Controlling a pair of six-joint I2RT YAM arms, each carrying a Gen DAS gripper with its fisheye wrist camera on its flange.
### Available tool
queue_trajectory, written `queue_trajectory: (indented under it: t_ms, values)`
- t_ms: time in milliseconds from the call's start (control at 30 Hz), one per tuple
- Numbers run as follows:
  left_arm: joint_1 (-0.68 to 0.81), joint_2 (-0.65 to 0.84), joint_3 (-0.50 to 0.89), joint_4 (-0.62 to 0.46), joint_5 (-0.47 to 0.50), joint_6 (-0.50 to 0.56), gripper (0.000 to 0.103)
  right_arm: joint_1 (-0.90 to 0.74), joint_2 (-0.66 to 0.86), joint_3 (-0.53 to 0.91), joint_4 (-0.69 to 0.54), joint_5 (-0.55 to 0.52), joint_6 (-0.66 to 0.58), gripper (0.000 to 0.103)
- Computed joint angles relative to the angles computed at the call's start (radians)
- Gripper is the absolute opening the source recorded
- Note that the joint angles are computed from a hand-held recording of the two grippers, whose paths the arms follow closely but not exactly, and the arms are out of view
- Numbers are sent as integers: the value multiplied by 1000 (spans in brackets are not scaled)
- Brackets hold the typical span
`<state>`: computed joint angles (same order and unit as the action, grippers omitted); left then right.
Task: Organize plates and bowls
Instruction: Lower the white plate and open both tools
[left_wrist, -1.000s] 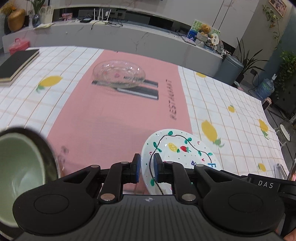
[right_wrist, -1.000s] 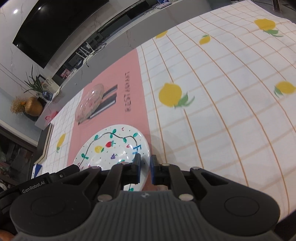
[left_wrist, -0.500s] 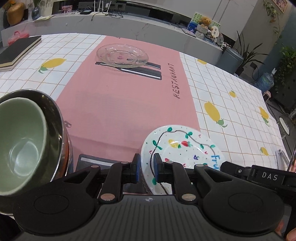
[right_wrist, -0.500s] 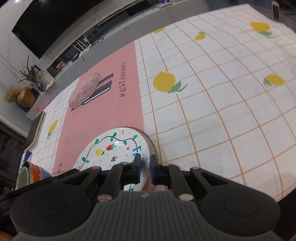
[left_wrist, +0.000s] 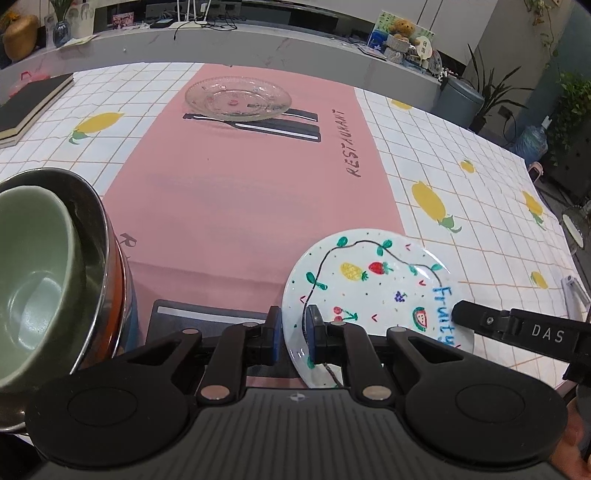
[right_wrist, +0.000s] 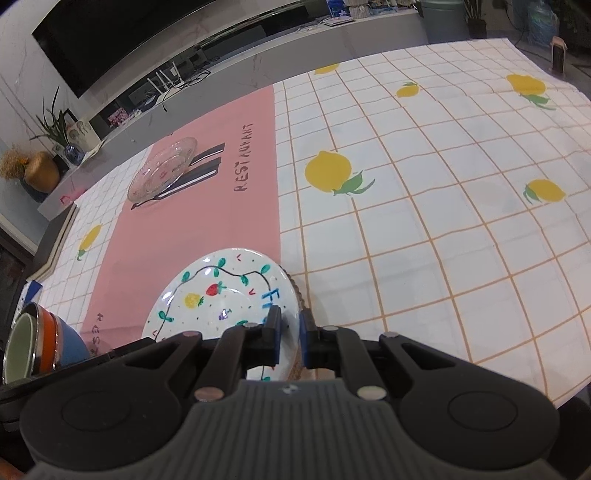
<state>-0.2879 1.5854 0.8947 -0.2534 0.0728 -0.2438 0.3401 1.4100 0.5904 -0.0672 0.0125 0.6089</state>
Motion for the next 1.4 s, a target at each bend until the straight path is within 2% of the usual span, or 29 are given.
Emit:
queue_trajectory:
  t_ms: [367, 500, 700, 767, 867, 1000, 1133, 1200, 1400]
  values:
    - [9, -2, 6, -9, 7, 7, 14, 43, 26, 6, -4, 72, -48, 8]
    - [13, -4, 9, -8, 3, 8, 14, 33, 22, -1, 3, 58, -51, 9]
    - [33, -2, 58, -51, 17, 18, 14, 31, 2, 22, -26, 59, -81, 14]
    - [36, 6, 88, -72, 18, 29, 14, 26, 4, 39, -33, 49, -91, 22]
    - [40, 17, 134, -100, 15, 45, 14, 15, 12, 74, -46, 27, -106, 23]
    - [64, 57, 236, -183, 50, 46, 14, -3, 43, 145, -71, -4, -124, 25]
    - [106, 115, 368, -277, 112, 50, 14, -19, 101, 243, -100, -39, -142, 32]
    - [123, 143, 439, -312, 125, 59, 17, -24, 141, 301, -113, -60, -147, 34]
    - [180, 287, 732, -455, 147, 110, 22, -31, 289, 496, -156, -108, -155, 36]
